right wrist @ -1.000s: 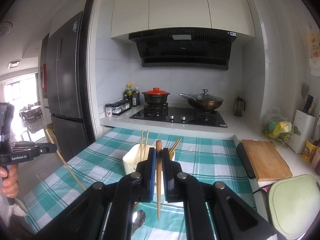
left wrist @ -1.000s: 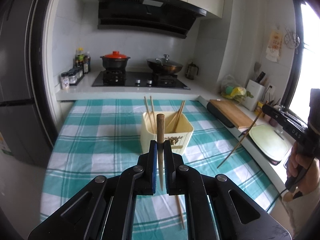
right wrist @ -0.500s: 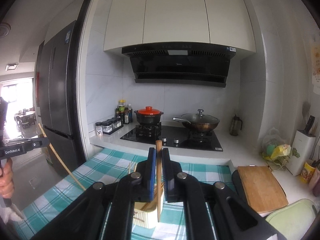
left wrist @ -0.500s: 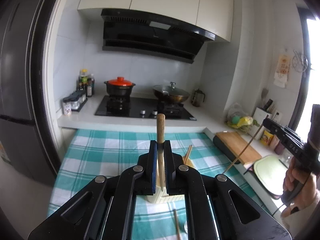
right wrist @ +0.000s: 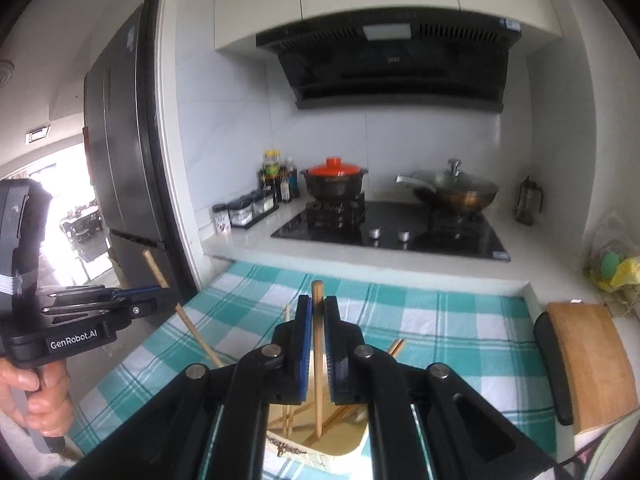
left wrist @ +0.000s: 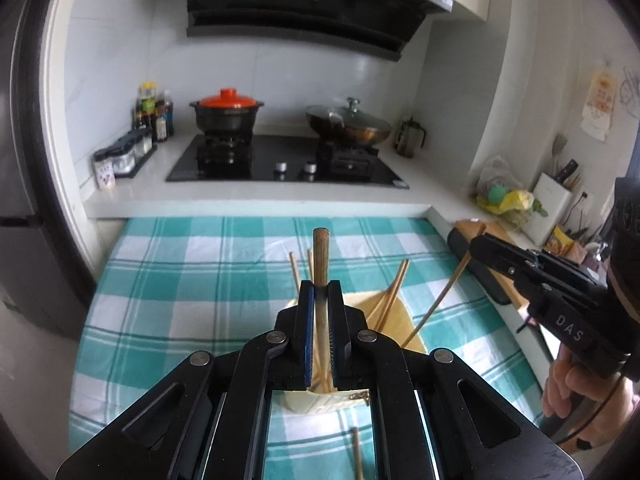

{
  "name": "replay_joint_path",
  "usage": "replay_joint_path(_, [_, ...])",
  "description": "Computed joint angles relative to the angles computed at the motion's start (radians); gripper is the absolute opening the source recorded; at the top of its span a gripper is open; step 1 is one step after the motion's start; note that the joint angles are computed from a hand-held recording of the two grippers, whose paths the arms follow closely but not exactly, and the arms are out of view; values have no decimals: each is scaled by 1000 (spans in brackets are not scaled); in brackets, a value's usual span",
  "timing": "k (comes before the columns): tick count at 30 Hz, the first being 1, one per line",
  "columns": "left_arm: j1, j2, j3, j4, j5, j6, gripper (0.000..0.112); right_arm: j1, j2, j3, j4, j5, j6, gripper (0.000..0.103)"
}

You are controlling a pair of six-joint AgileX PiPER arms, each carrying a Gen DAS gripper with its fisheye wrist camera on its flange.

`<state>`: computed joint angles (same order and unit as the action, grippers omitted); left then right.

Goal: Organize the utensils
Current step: 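Lift both chopsticks into the cream holder box and open both tools, then move both tools back toward the last chopstick and the steel spoon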

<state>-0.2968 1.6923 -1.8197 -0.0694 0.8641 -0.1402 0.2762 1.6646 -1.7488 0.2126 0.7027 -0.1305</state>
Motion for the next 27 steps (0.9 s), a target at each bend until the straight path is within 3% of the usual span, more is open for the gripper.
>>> replay_joint_path(4, [-2, 107, -78, -24, 76, 14, 4, -18, 161, -145, 53, 152, -9, 6])
replay_joint_path(8, [-26, 177, -141, 18, 113, -7, 6, -29, 237, -203, 66, 193, 35, 9])
replay_joint_path(9, [-32, 183, -151, 36, 120, -23, 10, -30, 240, -204, 65, 188, 53, 19])
replay_joint_path(10, [-32, 181, -153, 40, 122, -30, 23, -32, 232, -188, 80, 167, 57, 35])
replay_joint_path(11, [-31, 167, -140, 40, 116, -35, 31, -36, 206, -149, 101, 130, 52, 42])
replay_joint_path(12, [-28, 138, -106, 42, 96, -38, 50, -36, 182, -116, 112, 96, 47, 45])
replay_joint_path(13, [-27, 100, -61, 53, 73, -40, 62, -32, 157, -94, 106, 82, 48, 45])
replay_joint_path(18, [-40, -91, 163, 150, 52, -2, 80, -28, -37, 101, 67, 41, 12, 53])
replay_joint_path(23, [-75, -307, 492, 241, 58, -3, 83, -31, -260, 363, 8, 75, -26, 56])
replay_joint_path(27, [-132, -470, 770, 245, 22, -111, 83, 31, -455, 640, -163, 23, 90, 56])
